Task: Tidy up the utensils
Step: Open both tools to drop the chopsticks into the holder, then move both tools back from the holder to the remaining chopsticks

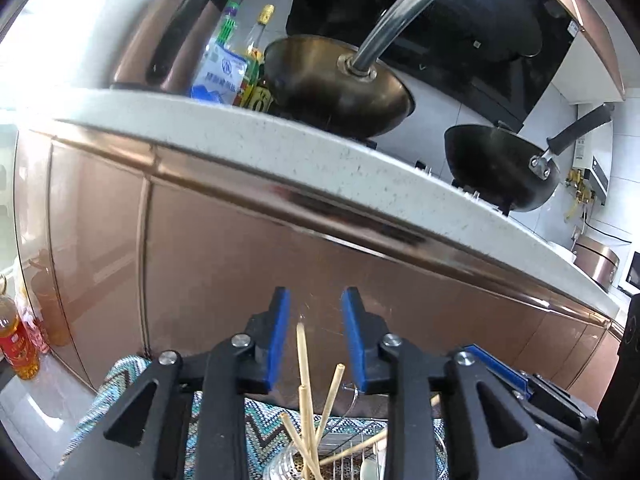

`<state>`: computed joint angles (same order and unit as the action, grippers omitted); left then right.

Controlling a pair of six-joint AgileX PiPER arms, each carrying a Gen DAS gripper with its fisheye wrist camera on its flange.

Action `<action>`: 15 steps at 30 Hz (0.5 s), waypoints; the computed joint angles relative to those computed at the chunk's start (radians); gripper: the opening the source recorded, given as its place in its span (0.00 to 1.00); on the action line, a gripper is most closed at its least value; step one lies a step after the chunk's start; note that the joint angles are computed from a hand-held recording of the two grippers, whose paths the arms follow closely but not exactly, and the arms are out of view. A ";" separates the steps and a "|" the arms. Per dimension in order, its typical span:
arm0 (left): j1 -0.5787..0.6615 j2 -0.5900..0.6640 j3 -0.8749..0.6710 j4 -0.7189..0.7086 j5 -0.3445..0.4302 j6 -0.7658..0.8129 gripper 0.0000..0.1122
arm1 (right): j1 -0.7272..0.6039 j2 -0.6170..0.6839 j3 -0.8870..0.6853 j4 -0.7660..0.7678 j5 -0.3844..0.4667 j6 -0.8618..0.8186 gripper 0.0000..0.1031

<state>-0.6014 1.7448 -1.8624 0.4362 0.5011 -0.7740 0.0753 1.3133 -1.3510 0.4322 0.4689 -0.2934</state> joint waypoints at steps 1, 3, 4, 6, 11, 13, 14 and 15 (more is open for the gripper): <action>-0.001 -0.019 0.015 0.008 0.001 -0.002 0.30 | 0.006 -0.010 0.003 -0.028 0.001 0.027 0.21; 0.000 -0.058 0.038 0.005 0.020 0.012 0.34 | 0.027 -0.038 0.015 -0.111 0.002 0.108 0.21; -0.001 -0.084 0.056 0.008 0.036 0.017 0.34 | 0.032 -0.051 0.023 -0.130 0.003 0.128 0.21; 0.000 -0.120 0.079 0.006 0.061 0.034 0.36 | 0.054 -0.090 0.040 -0.207 0.017 0.209 0.22; -0.002 -0.242 0.164 -0.022 0.162 0.088 0.38 | 0.145 -0.199 0.094 -0.426 0.061 0.429 0.23; -0.005 -0.290 0.206 -0.033 0.179 0.105 0.38 | 0.224 -0.249 0.123 -0.583 0.093 0.585 0.24; -0.013 -0.325 0.241 -0.028 0.191 0.109 0.38 | 0.251 -0.271 0.139 -0.626 0.107 0.631 0.24; -0.027 -0.354 0.271 -0.014 0.208 0.108 0.38 | 0.296 -0.303 0.164 -0.695 0.131 0.702 0.24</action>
<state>-0.6285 1.3910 -1.5916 0.4226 0.7087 -0.6660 0.3712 1.0103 -1.1873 -0.2625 0.5999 0.4088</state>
